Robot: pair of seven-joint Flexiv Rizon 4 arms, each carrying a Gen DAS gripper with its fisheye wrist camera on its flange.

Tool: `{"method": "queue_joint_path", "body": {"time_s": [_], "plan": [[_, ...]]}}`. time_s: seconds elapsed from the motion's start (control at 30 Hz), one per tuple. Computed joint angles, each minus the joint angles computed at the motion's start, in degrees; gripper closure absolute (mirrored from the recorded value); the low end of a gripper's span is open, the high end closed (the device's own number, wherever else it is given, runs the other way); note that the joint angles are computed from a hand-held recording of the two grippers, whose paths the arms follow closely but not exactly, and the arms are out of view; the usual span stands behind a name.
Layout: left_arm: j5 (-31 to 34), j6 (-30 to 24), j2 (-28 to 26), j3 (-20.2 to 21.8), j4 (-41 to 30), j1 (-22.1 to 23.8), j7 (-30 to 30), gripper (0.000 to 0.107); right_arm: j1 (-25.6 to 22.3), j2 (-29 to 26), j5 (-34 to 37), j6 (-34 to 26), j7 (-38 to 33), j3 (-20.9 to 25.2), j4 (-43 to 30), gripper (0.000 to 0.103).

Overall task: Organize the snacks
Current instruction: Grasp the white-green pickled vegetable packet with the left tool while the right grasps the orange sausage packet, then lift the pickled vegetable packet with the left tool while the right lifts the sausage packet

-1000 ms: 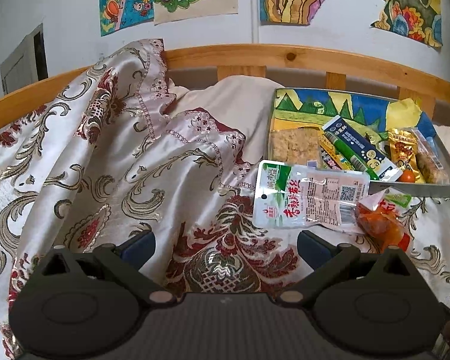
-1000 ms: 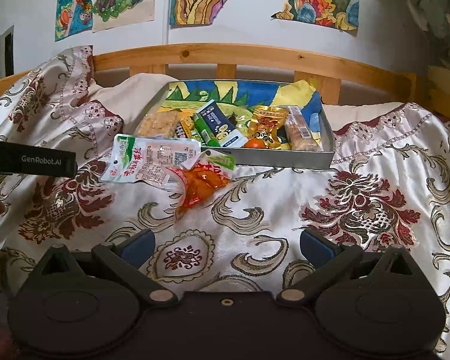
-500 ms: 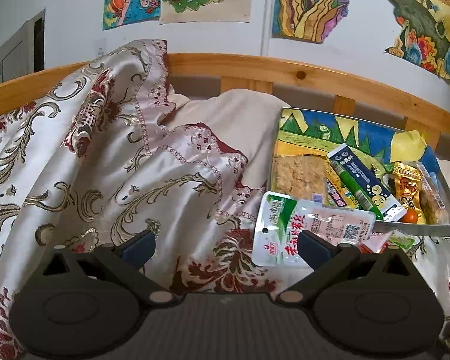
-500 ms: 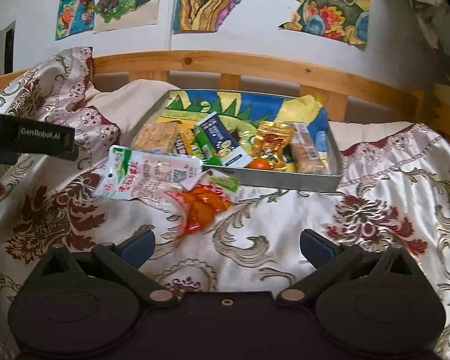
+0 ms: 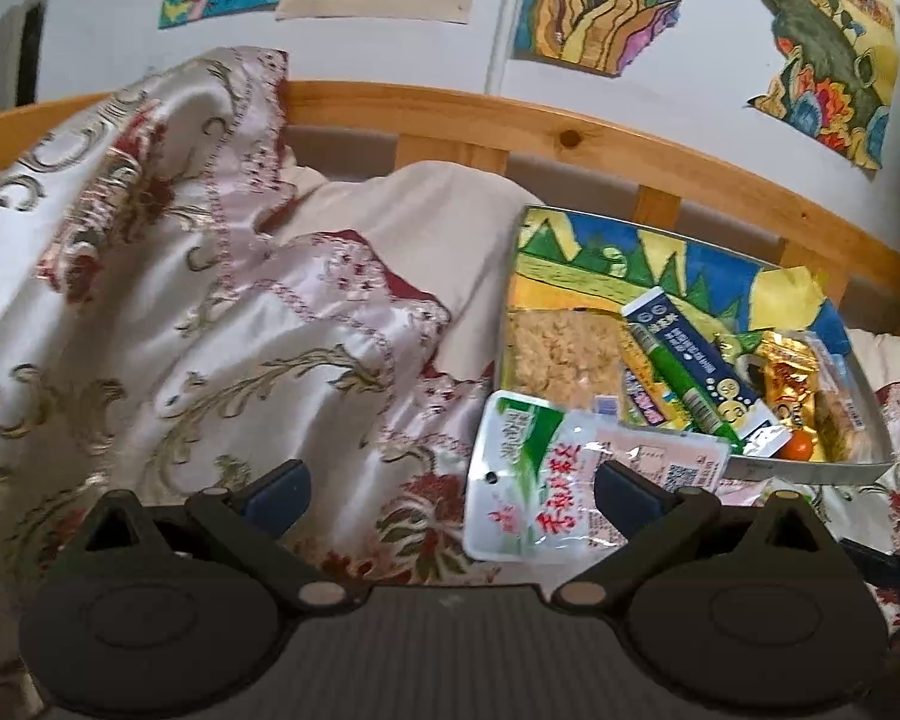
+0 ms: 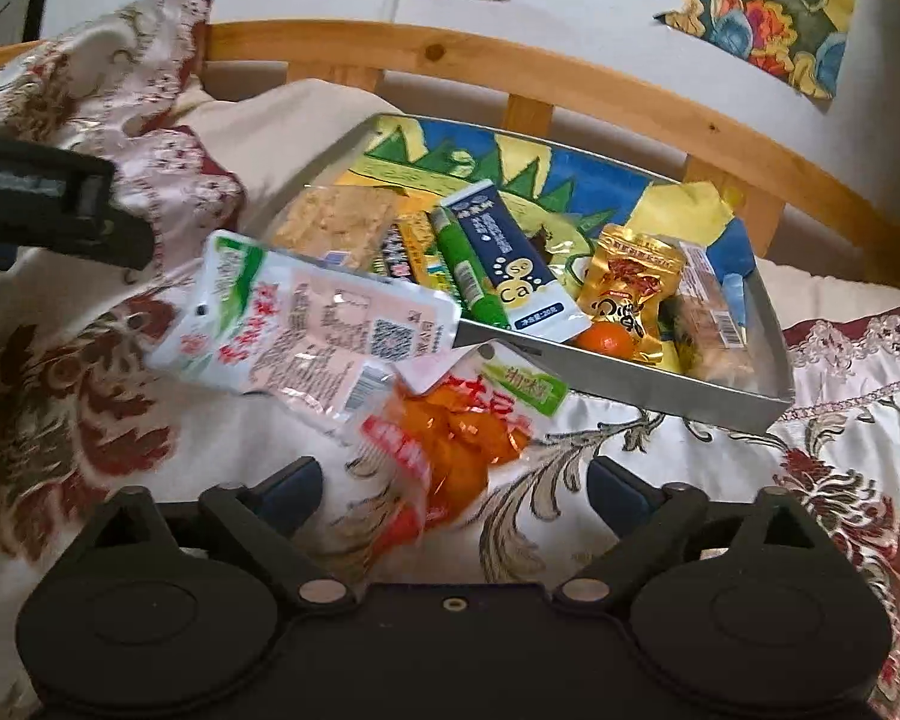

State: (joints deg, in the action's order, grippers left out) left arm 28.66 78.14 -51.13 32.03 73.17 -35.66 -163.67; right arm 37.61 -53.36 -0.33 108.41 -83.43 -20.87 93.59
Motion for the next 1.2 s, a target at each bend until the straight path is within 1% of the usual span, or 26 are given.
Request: {"method": "queue_joint_path", "body": {"time_s": [0.03,0.07,0.13,0.2,0.23,0.27,0.3,0.33,0.37,0.43,0.53,0.6,0.63,0.7,0.73,0.77,0.8,0.9,0.97,1.0,1.03,1.13,1.2], "plan": [[0.06,0.94,-0.21,-0.85,-0.18,0.85,0.83,0.004,-0.03,-0.53,0.24,-0.55,0.5,-0.16,-0.98,0.014],[-0.07,1.5,-0.46,-1.29,-0.33,1.31,1.52,0.004,-0.87,-0.79,-0.21,-1.14,0.94,0.72,-2.04,0.016],[-0.92,2.47,-1.04,-2.17,-0.57,2.17,2.82,0.004,-2.58,-1.06,-1.46,-1.82,1.62,2.59,-3.47,0.023],[-2.16,3.91,-1.53,-3.07,-0.58,2.94,4.35,0.004,-3.25,-1.53,-2.31,-2.3,2.28,3.14,-4.47,0.027],[-2.86,4.52,-1.81,-3.3,-0.59,3.13,5.22,0.004,-3.66,-1.6,-2.87,-2.75,2.54,3.58,-4.74,0.032],[-3.53,4.86,-2.09,-3.45,-0.7,3.24,6.17,0.004,-4.5,-1.45,-3.68,-3.12,2.69,4.57,-4.76,0.036],[-4.17,5.14,-2.36,-3.55,-0.8,3.28,7.13,0.004,-5.64,-1.26,-4.63,-3.78,2.89,5.91,-4.88,0.045],[-4.84,5.37,-2.56,-3.6,-0.83,3.26,7.98,0.004,-6.39,-1.11,-5.16,-4.39,3.38,6.7,-4.93,0.048],[-5.5,5.48,-2.72,-3.62,-0.82,3.18,8.83,0.004,-7.45,-0.78,-5.81,-4.63,3.76,7.9,-4.79,0.048],[-6.75,5.74,-3.07,-3.64,-0.85,3.02,10.58,0.004,-10.5,0.06,-8.23,-4.59,3.43,11.4,-4.38,0.054],[-8.59,6.05,-3.39,-3.92,-0.73,2.93,13.45,0.004,-13.63,1.42,-12.24,-4.77,1.28,14.61,-3.01,0.055],[-9.79,6.37,-3.68,-3.6,-0.67,2.62,14.9,0.004,-17.5,2.67,-15.12,-5.86,-0.24,18.75,-1.91,0.056],[-10.43,6.47,-3.82,-3.37,-0.61,2.42,15.51,0.004,-18.9,3.38,-16.12,-6.29,-0.89,20.08,-1.04,0.056],[-11.78,6.57,-4.14,-2.76,-0.45,1.96,16.52,0.004,-21.44,5.2,-17.37,-7.05,-1.88,22.29,1.33,0.056],[-12.38,6.75,-4.31,-2.55,-0.34,1.82,17.05,0.004,-23.55,6.11,-18.03,-7.39,-2.39,24.4,2.54,0.056],[-12.89,7.13,-4.54,-2.48,-0.33,1.81,17.75,0.004,-24.85,7.07,-18.18,-7.5,-2.58,25.54,3.86,0.056],[-13.41,7.46,-4.78,-2.41,-0.41,1.86,18.56,0.004,-25.66,8.03,-18.09,-7.42,-2.61,26.13,5.19,0.056],[-14.85,7.96,-5.93,-2.15,-1.84,2.41,21.7,0.004,-29.55,10.24,-18.7,-6.42,-3.44,29.77,8.86,0.056],[-15.62,9.63,-6.56,-4.67,-3.07,4.76,25.64,0.004,-30.75,10.47,-18.6,-5.07,-3.27,30.87,10.11,0.056],[-15.91,10.58,-6.84,-6.91,-3.79,6.53,28.28,0.004,-31.52,10.16,-18.8,-4.77,-3.05,31.68,10.17,0.056],[-15.95,11.39,-7.12,-9.8,-4.61,8.7,31.58,0.004,-32.07,9.74,-19.11,-4.91,-2.75,32.31,9.85,0.056],[-16.67,11.72,-8.09,-16.57,-6.85,13.47,39.92,0.004,-32.96,8.47,-20.19,-4.34,-2.45,33.47,8.91,0.056],[-16.97,12.82,-8.97,-23.62,-7.96,18.14,46.39,0.004,-33.31,7.93,-20.9,-3.98,-2.35,33.8,8.55,0.056]]}}
